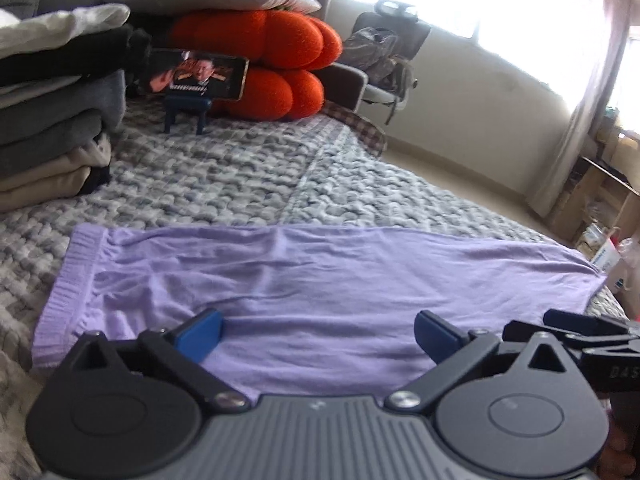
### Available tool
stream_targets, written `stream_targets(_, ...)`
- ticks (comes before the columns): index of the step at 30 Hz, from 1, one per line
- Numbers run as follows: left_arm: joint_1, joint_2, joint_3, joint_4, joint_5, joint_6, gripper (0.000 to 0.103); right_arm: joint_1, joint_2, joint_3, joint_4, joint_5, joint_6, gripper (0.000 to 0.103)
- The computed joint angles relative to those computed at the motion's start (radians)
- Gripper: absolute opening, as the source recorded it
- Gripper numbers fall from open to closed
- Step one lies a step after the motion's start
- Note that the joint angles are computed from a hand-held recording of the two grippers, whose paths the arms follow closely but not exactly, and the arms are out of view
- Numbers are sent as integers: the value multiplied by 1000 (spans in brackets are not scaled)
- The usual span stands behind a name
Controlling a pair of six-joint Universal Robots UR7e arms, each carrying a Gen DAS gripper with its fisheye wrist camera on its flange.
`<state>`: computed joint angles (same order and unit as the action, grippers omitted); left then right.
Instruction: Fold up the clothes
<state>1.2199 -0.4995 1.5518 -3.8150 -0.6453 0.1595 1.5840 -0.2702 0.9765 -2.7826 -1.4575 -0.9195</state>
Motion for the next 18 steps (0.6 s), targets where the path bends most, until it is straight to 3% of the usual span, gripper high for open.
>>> stream_targets(9, 5, 16, -12, -75, -27, -35, 103, -32, -17, 5, 41, 107, 83, 103)
stream_targets(14, 24, -9, 47, -153, -194, -90, 103, -64, -21, -3, 75, 224, 189, 103)
stream_targets(16, 17, -6, 42, -157, -186, -85, 103, -78, -19, -13, 89, 277, 246, 103)
stream_targets(18, 2, 11, 22, -175, -155, -8, 102, -86, -18, -18, 96, 310, 277, 103)
